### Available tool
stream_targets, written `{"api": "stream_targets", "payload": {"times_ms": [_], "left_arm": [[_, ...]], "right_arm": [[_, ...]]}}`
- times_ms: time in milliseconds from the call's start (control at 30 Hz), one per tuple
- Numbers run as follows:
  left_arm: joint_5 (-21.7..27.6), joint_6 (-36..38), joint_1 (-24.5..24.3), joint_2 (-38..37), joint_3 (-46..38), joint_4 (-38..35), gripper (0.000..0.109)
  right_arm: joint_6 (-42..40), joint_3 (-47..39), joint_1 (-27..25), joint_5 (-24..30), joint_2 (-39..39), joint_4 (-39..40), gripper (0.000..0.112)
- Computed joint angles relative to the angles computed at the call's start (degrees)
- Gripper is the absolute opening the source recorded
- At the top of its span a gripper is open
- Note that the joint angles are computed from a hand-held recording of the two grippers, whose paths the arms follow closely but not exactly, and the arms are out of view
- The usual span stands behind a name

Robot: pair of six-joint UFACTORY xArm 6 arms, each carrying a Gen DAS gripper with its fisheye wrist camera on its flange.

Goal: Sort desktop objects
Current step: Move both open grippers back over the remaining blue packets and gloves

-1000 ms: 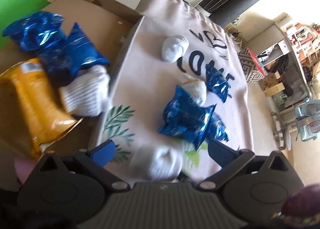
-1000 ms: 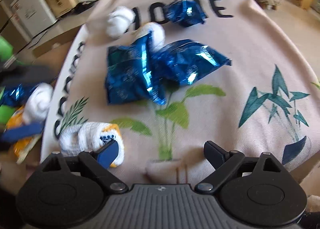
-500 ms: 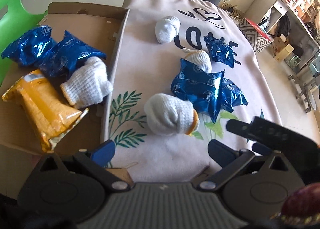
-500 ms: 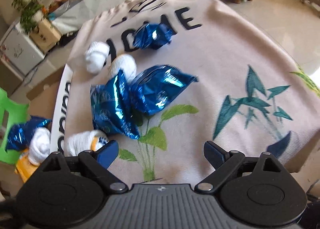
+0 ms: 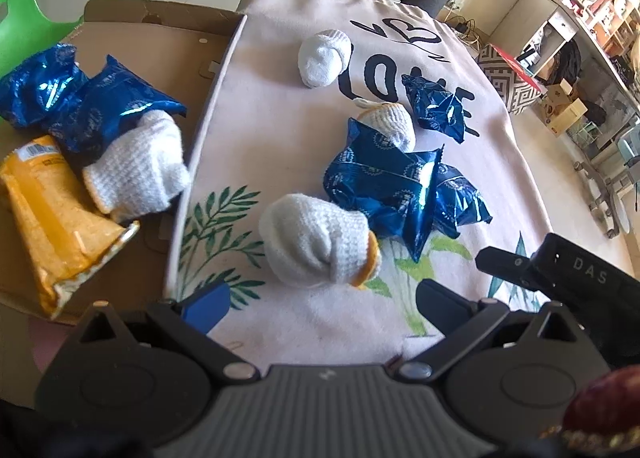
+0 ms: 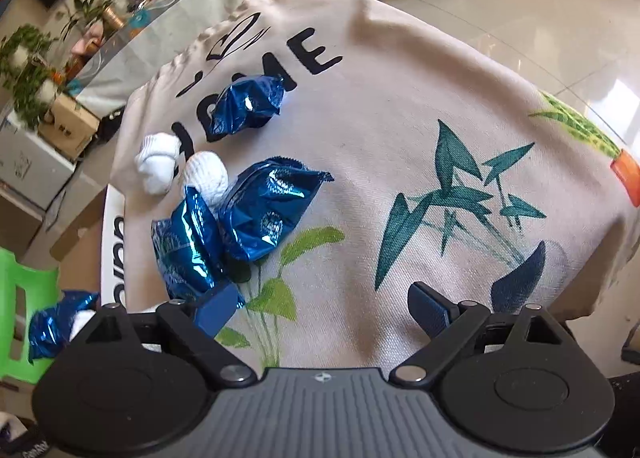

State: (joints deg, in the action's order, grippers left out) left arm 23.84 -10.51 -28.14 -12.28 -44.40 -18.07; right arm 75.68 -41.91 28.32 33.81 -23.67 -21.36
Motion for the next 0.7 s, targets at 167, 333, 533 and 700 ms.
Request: {"api": "stream_targets", "payload": {"times_ms": [167,333,533,700], "left_arm": [[-1.2,-2.1,-0.9,2.2,-1.1,1.9,0.103],[-1.5,-5.5,-1.2,4.4,-2.4,4.8,0.103],[-2.5,-8.8,-0.9,6.5,-3.6,7.1,0.103],[-2.5,-11.2,-0.7,8.3,-4.9,8.4,0.103]], "right_arm": [[0.9,-0.7,-0.5,-1.4,1.5,-0.3,0.092],[2.7,-2.3,-1.2,-2.1,3.9,-1.4,0.092],[3.4,-5.1,-1.9,-3.3,8.0,-4.9,0.092],[3.8,-7.8,-2.2,-3.6,11.7,-7.7,0.092]]}}
